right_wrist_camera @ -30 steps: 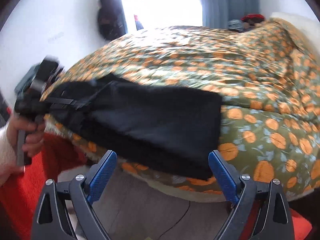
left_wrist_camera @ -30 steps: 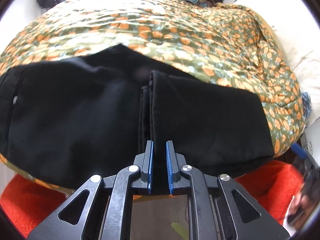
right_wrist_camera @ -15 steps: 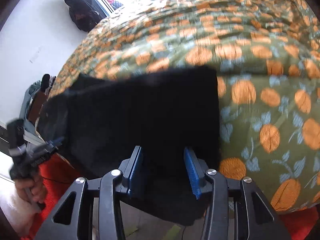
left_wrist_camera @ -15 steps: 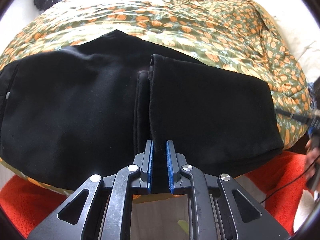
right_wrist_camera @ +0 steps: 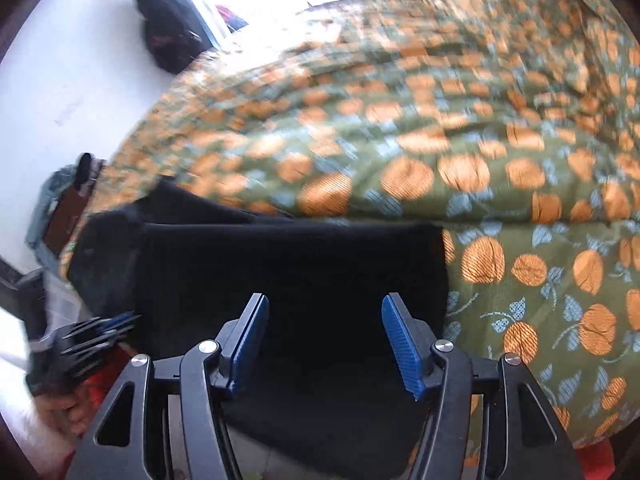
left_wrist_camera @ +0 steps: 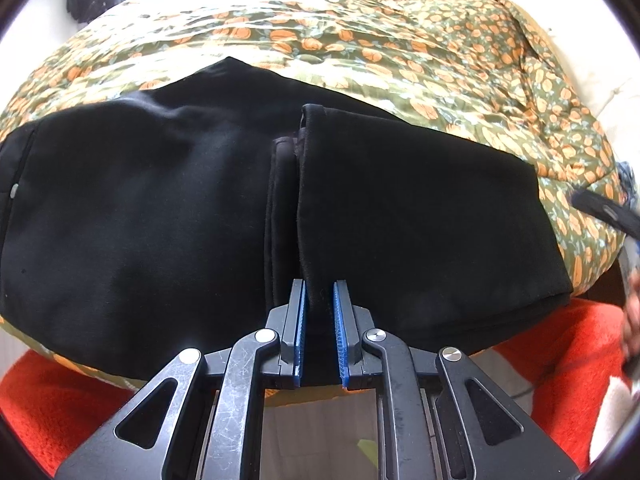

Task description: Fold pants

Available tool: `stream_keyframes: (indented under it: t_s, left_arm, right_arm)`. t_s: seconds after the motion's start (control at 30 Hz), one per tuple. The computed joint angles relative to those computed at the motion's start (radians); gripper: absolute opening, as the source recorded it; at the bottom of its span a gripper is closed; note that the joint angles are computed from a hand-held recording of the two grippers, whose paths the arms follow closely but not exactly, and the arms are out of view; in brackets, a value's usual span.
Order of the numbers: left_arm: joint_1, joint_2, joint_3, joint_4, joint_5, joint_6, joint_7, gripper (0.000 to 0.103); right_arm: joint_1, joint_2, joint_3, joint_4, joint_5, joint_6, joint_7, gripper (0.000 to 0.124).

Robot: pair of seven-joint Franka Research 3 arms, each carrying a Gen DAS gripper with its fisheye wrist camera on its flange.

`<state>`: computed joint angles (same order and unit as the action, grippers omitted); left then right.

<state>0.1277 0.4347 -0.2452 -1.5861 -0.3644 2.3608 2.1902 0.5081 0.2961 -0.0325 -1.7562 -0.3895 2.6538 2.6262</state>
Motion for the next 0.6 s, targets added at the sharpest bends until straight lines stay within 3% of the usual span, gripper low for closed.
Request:
stream_keyframes:
  t_s: [0.1,0.2,0.3,0.37,0.4,0.43,0.5,0.53,0.6]
  left_arm:
    - [0.000,-0.008,-0.001,-0.016,-0.002,0.016,0.005,0.013]
    - [-0.005,0.000,0.002,-0.006,0.008,0.007,-0.005,0.013]
    - [-0.007,-0.007,0.002,-0.017,0.014,0.023,-0.009,0.017]
    - [-0.002,-0.013,0.001,-0.015,0.002,0.012,-0.024,0.021]
    - [0.002,-0.016,0.000,-0.012,-0.008,0.001,-0.032,0.035]
    - [0.004,-0.024,0.001,-0.014,-0.016,-0.002,-0.042,0.055]
    - [0.005,-0.053,0.010,-0.040,-0.026,0.032,-0.067,0.082]
    - [0.013,-0.068,0.009,-0.057,-0.047,0.054,-0.064,0.087]
    - [0.031,-0.087,0.008,-0.069,-0.086,0.061,-0.050,0.089]
  right_arm:
    - [0.039,-0.022,0.012,-0.046,-0.057,0.011,0.037,0.077]
    - [-0.023,0.072,0.100,-0.005,0.182,-0.116,-0.120,0.078]
    - [0.031,0.085,0.051,-0.004,0.133,-0.094,-0.123,0.087]
    - [0.052,0.115,0.045,0.063,0.116,-0.186,-0.164,0.090]
    - [0.068,0.117,0.031,0.076,0.089,-0.200,-0.155,0.090]
    - [0.081,0.100,0.017,0.057,0.059,-0.175,-0.126,0.090]
    - [0.096,0.043,-0.005,-0.021,-0.004,-0.054,-0.049,0.090]
    - [0.116,0.014,-0.029,-0.053,-0.069,-0.007,0.017,0.090]
    - [0.144,-0.016,-0.058,-0.071,-0.198,0.001,0.128,0.090]
